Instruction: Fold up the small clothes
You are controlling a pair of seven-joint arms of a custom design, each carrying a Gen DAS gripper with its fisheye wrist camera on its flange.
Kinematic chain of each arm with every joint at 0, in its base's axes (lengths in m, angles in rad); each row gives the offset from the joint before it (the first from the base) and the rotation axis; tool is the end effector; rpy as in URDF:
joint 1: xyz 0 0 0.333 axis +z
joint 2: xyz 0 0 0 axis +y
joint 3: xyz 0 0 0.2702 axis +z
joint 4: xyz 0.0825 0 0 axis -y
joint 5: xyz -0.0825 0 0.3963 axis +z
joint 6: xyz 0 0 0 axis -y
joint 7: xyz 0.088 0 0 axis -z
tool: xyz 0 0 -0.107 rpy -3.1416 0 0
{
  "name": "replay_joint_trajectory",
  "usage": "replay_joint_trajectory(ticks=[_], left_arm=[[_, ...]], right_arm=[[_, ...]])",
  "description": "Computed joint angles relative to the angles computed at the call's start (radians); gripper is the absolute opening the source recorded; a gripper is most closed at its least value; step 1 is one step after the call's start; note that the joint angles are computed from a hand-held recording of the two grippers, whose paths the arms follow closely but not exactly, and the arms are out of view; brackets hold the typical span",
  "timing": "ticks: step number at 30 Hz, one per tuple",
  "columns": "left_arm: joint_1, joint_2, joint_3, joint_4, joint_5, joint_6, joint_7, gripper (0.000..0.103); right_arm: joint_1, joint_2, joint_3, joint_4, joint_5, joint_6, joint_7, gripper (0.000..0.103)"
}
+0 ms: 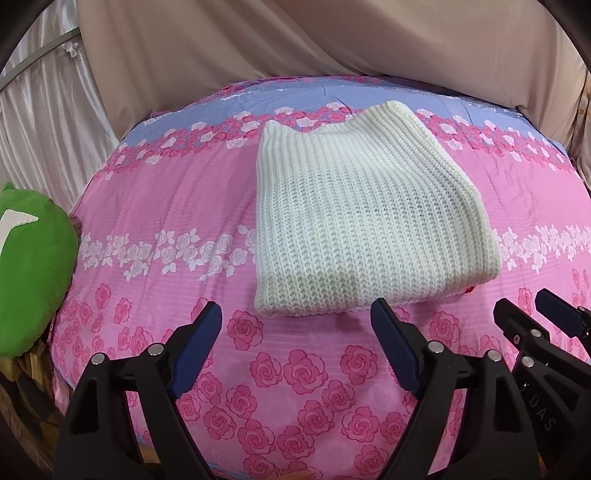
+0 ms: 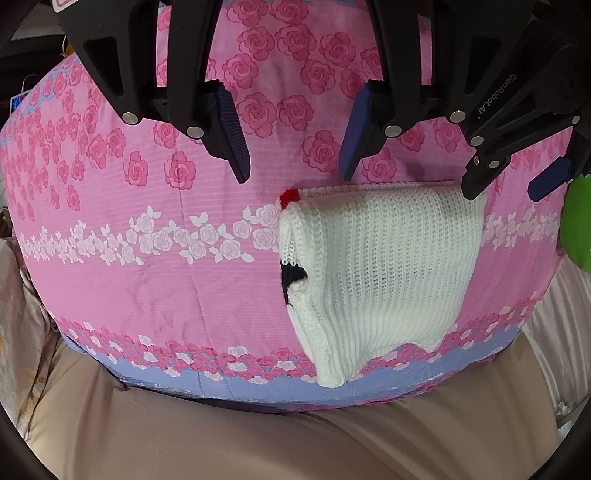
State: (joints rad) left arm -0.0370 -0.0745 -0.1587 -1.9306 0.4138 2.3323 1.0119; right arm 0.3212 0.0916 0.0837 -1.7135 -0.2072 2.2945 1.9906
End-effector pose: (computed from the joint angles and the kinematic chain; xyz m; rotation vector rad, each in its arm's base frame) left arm 0.5831 -0.1107 0.5223 -1.9591 1.6933 -0.3740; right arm 0.5903 0.2462 0.5303 -1.9945 1.8382 -0.4771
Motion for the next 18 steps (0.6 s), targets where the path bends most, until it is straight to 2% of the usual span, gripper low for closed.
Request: replay_joint_trajectory(ticks=[18], left_arm=[[-0.004, -0.001, -0.001, -0.003, -0.013, -0.001, 0.023, 0.081]], right_arm=[[-0.001, -0.017, 0.001, -0.025, -0.002, 0.003, 0.005, 0.049]])
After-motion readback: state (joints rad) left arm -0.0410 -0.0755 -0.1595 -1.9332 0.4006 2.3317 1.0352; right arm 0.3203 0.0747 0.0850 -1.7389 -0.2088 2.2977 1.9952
